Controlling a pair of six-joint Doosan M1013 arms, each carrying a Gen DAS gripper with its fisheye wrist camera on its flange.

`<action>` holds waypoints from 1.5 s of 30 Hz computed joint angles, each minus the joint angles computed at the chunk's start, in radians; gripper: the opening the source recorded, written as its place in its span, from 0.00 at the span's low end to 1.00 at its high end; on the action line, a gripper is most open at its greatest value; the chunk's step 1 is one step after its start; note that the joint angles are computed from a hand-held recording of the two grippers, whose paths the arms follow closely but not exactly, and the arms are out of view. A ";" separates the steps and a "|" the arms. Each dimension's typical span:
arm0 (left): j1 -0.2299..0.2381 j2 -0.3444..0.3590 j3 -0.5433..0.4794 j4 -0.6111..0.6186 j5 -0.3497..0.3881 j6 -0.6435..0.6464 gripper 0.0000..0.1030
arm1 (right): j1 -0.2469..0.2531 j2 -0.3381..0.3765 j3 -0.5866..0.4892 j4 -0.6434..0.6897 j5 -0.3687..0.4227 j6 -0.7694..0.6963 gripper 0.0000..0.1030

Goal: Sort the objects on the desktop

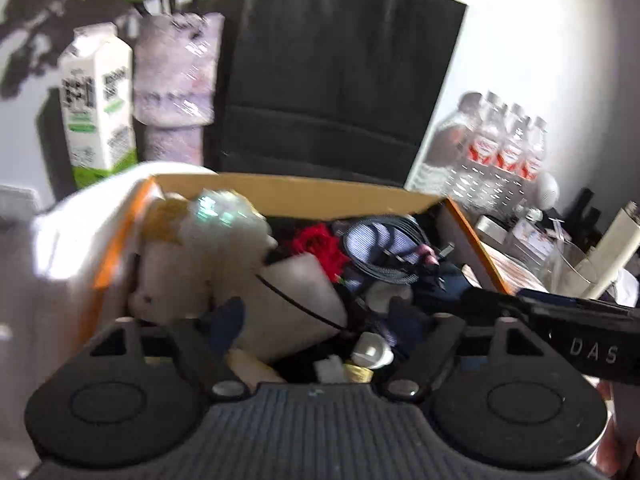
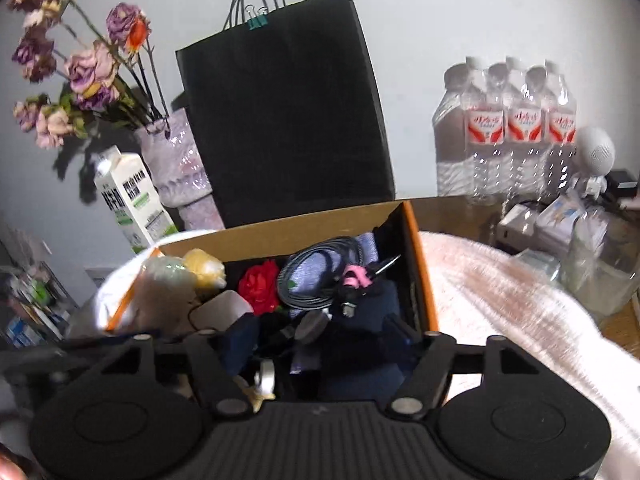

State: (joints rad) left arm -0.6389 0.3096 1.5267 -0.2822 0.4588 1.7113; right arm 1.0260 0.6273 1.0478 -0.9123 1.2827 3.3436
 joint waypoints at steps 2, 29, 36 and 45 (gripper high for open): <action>-0.007 -0.006 -0.011 0.145 0.026 -0.130 0.89 | 0.001 0.018 -0.042 0.030 0.048 -0.063 0.69; 0.038 -0.265 0.274 0.165 0.074 0.013 1.00 | 0.139 -0.001 -0.026 -0.002 0.023 -0.153 0.93; 0.115 -0.461 0.507 -0.166 0.024 0.287 1.00 | 0.289 -0.014 0.067 -0.148 0.053 0.091 1.00; 0.141 -0.588 0.709 -0.191 -0.077 0.233 1.00 | 0.407 0.129 -0.069 -0.192 0.354 0.060 1.00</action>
